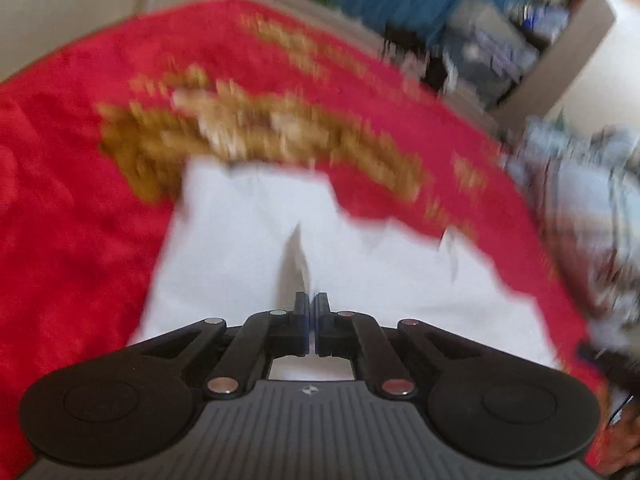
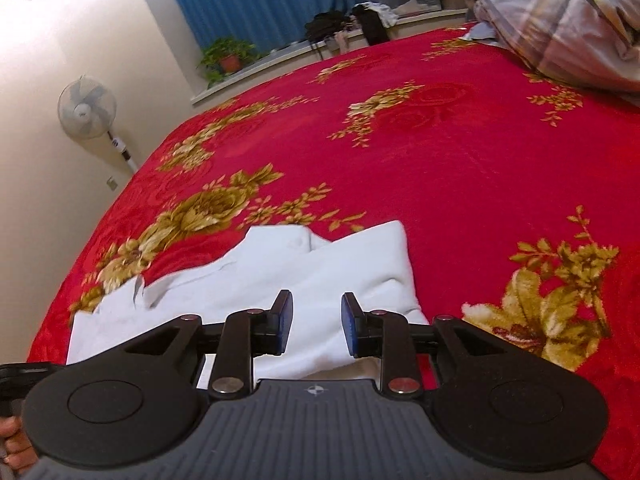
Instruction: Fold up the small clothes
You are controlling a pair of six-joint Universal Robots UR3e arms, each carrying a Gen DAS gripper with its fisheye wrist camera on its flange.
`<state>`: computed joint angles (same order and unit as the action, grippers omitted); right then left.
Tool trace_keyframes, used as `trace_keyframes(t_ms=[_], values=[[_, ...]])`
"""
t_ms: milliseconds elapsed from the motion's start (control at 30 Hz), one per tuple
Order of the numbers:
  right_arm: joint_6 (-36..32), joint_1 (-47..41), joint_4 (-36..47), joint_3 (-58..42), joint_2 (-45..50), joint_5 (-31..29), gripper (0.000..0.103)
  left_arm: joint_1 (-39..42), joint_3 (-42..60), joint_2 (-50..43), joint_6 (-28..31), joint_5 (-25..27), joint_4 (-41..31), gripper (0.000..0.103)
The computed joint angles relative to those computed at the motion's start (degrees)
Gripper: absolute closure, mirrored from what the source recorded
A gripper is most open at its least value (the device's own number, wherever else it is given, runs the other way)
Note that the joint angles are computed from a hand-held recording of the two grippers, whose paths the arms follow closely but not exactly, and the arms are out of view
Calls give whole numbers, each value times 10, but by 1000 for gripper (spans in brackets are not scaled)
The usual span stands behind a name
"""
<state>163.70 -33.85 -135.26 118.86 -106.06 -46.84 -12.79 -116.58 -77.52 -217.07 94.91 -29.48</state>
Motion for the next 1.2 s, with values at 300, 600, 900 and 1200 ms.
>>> trace_keyframes(t_ms=[300, 600, 900, 1200], values=[[50, 59, 2, -48, 77, -56, 74, 59, 30, 164, 25, 40, -253, 94], [86, 109, 1, -73, 112, -139, 96, 104, 0, 173, 53, -50, -224, 89], [158, 104, -78, -47, 92, -227, 102, 81, -3, 97, 57, -30, -216, 92], [39, 119, 20, -85, 146, -129, 98, 50, -15, 85, 65, 2, -206, 92]])
